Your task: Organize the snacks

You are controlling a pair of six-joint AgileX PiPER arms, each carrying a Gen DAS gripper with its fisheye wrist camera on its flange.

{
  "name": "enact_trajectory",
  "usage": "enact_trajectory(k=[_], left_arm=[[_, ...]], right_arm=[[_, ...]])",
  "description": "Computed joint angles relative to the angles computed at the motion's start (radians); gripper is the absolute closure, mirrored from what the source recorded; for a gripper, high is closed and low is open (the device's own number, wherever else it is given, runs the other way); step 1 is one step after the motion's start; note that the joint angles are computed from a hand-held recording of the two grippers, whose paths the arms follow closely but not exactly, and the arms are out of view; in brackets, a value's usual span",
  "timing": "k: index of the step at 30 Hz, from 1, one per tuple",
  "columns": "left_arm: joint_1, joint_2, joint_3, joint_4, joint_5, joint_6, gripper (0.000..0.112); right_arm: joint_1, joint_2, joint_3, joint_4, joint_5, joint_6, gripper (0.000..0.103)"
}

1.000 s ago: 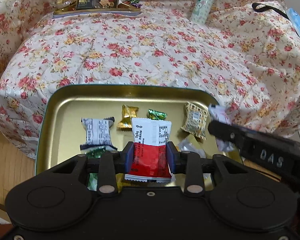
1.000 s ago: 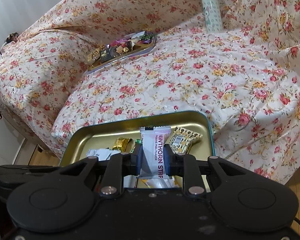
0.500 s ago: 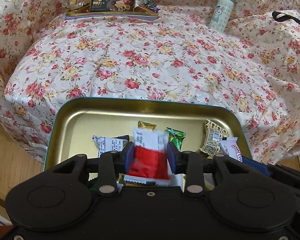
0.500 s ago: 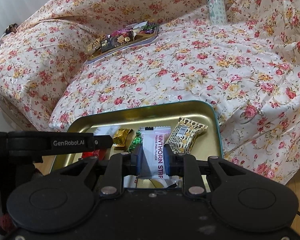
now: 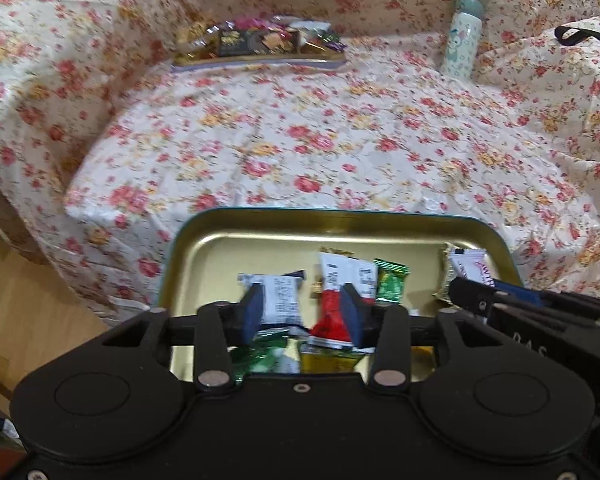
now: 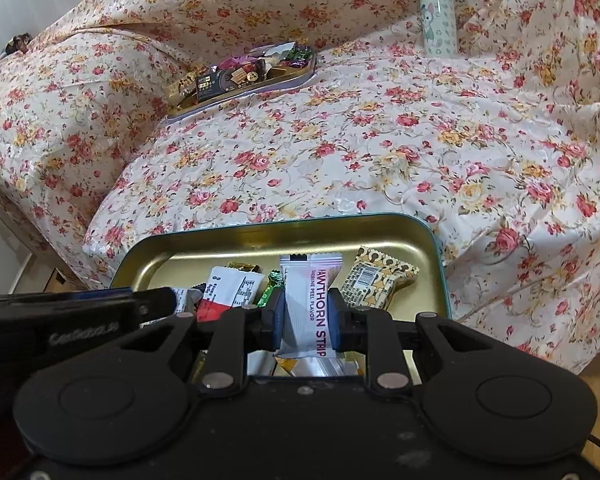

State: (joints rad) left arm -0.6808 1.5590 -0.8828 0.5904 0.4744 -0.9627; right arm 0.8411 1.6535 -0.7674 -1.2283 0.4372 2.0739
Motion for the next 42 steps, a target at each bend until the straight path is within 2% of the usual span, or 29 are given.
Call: enact_trajectory(k=[2,5,12,27,31,33,35,42], left_arm=[[-0.021,-0.013,0.019,0.090,0.018,-0.089,0.056],[-0.035,-0.026,0.039,0.149,0.032,-0.152,0.056],[-0.024,-0.043,0.075,0.129,0.018,-0.149,0.056],[-0.010,-0.050,0.089,0.100,0.009,-0.141,0.056],[-0.015,-0.050,0.090,0.113,0.012,-0.154,0.056],[-0.015,-0.052,0.092,0.116,0.011,-0.155,0.056],[-0.017,-0.053,0.093,0.124,0.012,-0.163,0.056],[-0.026,-0.058,0.097,0.147,0.018,-0.181,0.056]], right_arm=[[0.010,0.011,-0.012,0.009,0.018,-0.021,0.080],[0.013,0.027,-0.028,0.022,0.027,-0.050,0.079],[0.034,0.053,-0.053,0.042,0.069,-0.082,0.079],[0.059,0.047,-0.052,0.052,0.096,-0.099,0.077],[0.082,0.029,-0.042,0.057,0.123,-0.107,0.071],[0.098,0.020,-0.042,0.071,0.150,-0.124,0.065],[0.115,0.013,-0.046,0.089,0.184,-0.139,0.054],[0.174,-0.013,-0.046,0.123,0.281,-0.158,0.041]])
